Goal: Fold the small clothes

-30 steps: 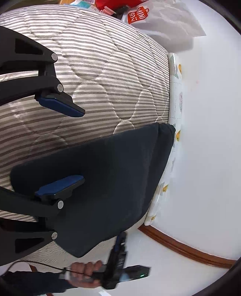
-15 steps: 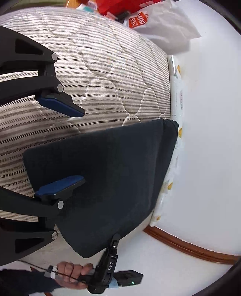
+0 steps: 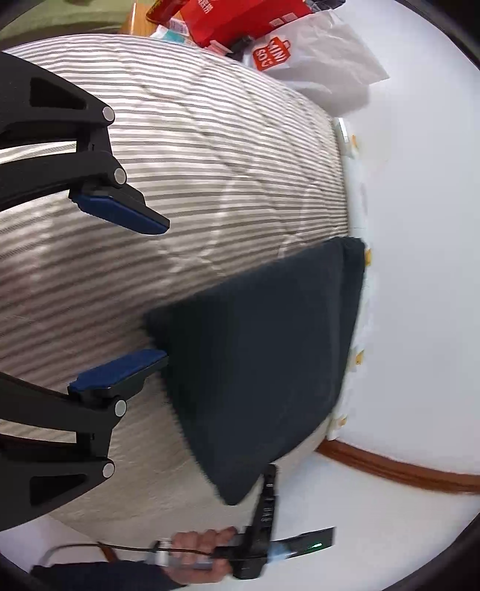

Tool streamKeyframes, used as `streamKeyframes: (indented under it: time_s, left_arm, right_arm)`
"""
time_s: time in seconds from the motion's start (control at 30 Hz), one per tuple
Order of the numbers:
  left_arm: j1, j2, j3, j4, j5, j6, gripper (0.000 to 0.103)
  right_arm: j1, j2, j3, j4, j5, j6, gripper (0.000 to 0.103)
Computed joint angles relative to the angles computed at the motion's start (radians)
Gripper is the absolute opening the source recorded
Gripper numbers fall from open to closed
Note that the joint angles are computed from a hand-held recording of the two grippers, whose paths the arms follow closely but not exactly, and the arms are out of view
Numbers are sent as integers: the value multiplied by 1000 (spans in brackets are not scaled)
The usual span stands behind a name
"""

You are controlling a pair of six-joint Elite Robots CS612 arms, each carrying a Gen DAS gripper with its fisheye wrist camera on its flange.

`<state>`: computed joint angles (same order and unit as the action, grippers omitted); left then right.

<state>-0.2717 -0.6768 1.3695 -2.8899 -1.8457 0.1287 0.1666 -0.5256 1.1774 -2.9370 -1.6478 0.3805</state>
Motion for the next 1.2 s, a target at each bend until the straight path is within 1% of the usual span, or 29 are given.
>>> streamKeyframes:
  time_s: [0.03,0.1,0.13,0.17,0.23,0.3,0.33,0.37,0.4,0.43,0.5,0.63,0.73,0.83,0.9,0.97,1.03,1.13,1.2]
  left_arm:
    - [0,-2,8,1,0,4,59]
    - [-4,0,14,-2,8,10,55]
    - [-8,4,11,-1,16,10,52]
    - [-13,8,5,-1,23,10,48]
    - [-22,21,-12,1,37,6,45]
    - [-27,33,-29,5,40,-15,35]
    - [-28,37,-31,-8,37,-37,23]
    - [-26,41,-34,-30,20,-69,18]
    - [-24,43,-33,-40,8,-82,16]
    - [-26,41,-28,-48,24,-83,13]
    - [-31,36,-14,-64,60,-71,11]
    - [-24,9,31,-77,65,-60,10]
    - [-22,-14,67,-116,89,-65,10]
    - [-17,-25,81,-157,73,-69,10]
    - [-17,-26,78,-166,69,-75,10]
    - [-19,-19,57,-152,73,-75,13]
    - [-21,-6,29,-123,64,-81,13]
    - [-21,14,-12,-77,38,-96,13]
    - [-19,22,-32,-44,19,-102,13]
  right_arm:
    - [-2,-7,13,-3,-3,15,5]
    - [-5,-22,46,-43,9,37,5]
    - [-4,-35,71,-67,12,47,6]
    - [-3,-42,86,-79,15,49,6]
    - [1,-62,126,-112,23,53,7]
    - [4,-75,155,-137,37,58,13]
    - [6,-79,167,-142,38,64,21]
    - [8,-80,171,-143,36,65,27]
    - [10,-78,172,-142,31,69,27]
    - [13,-75,171,-137,29,78,27]
    - [15,-66,164,-133,30,89,27]
    - [21,-54,144,-97,1,65,27]
    - [23,-53,140,-93,-11,42,27]
    - [24,-51,135,-93,-21,37,28]
    - [24,-50,133,-83,-24,33,28]
    - [28,-51,133,-77,-39,32,28]
    - [29,-56,141,-75,-40,42,28]
    - [29,-66,151,-78,-33,54,29]
    - [27,-68,147,-83,-16,45,31]
